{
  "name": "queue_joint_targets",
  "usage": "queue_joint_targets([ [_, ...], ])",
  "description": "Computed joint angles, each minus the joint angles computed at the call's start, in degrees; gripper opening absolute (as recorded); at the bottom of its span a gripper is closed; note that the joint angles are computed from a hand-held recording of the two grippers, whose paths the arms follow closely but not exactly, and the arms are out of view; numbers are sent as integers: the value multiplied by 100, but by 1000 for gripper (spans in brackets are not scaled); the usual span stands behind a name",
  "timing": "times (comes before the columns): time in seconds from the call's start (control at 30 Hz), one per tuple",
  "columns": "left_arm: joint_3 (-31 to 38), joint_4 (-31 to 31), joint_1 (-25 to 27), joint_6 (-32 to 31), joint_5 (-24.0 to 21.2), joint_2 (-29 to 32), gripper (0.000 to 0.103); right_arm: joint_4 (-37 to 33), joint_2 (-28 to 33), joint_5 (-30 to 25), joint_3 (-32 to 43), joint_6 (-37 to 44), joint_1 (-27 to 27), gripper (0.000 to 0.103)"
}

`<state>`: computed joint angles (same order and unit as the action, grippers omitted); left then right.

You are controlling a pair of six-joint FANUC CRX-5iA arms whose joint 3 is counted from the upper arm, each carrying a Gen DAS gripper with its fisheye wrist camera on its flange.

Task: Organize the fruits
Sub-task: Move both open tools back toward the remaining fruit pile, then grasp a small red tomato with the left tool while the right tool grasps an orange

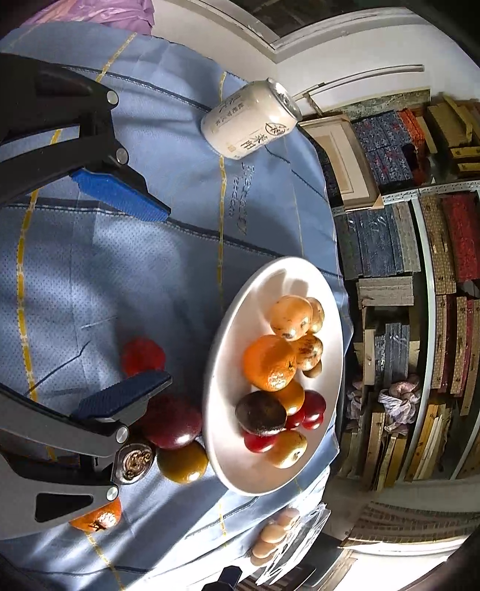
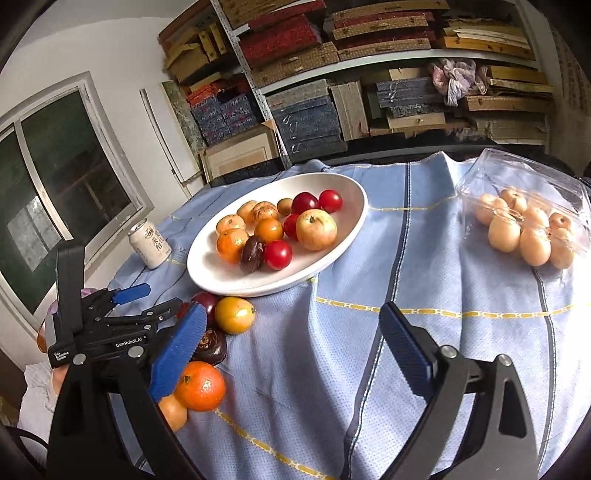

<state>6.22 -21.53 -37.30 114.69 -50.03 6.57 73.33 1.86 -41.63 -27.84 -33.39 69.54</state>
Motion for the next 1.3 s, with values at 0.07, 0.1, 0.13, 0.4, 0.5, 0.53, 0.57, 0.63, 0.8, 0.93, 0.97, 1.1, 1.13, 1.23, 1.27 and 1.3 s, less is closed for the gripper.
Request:
queue_joint_targets([
  [0.07, -37, 92, 20, -88, 58, -3, 83, -60, 31, 12, 39, 62, 6, 93],
  [0.1, -37, 130, 22, -110, 69, 7, 83, -91, 38, 28, 44, 84, 7, 93],
  [0.13, -41, 158, 23, -124, 79, 13, 83, -133, 42, 36, 55, 117, 11, 93],
  [0.4, 59, 29, -100, -84, 54, 116, 83, -293, 114, 120, 146, 331, 32, 93],
  [0.5, -44, 345, 51, -184, 184, 94, 80, -352, 119, 101, 164, 353, 52, 94],
  [0.53, -70, 433, 85, -225, 214, 91, 78, -360, 119, 100, 166, 348, 55, 94],
  [0.57, -94, 514, 114, -278, 237, 90, 77, -363, 112, 98, 159, 345, 58, 94],
  [0.63, -96, 469, 92, -254, 258, 84, 75, -358, 107, 95, 155, 347, 60, 94],
  [0.8, -151, 699, 131, -542, 369, 115, 52, -447, 130, 138, 193, 451, 60, 94],
  [0.93, -121, 685, 99, -627, 364, 156, 52, -470, 154, 149, 211, 481, 66, 95],
  [0.97, -146, 774, 121, -715, 399, 158, 50, -482, 158, 158, 215, 493, 63, 95],
  [1.1, -235, 1179, 253, -1030, 463, 180, 47, -549, 191, 177, 250, 541, 78, 95],
  [1.13, -273, 1352, 311, -1127, 476, 186, 47, -564, 209, 191, 271, 561, 73, 95],
  [1.23, -392, 1693, 430, -1272, 570, 168, 42, -617, 232, 225, 295, 638, 85, 95],
  [1.27, -329, 1547, 379, -1224, 513, 184, 34, -650, 248, 239, 317, 685, 89, 95],
  [1.3, -259, 1385, 316, -1156, 443, 208, 32, -690, 264, 254, 338, 744, 98, 95],
])
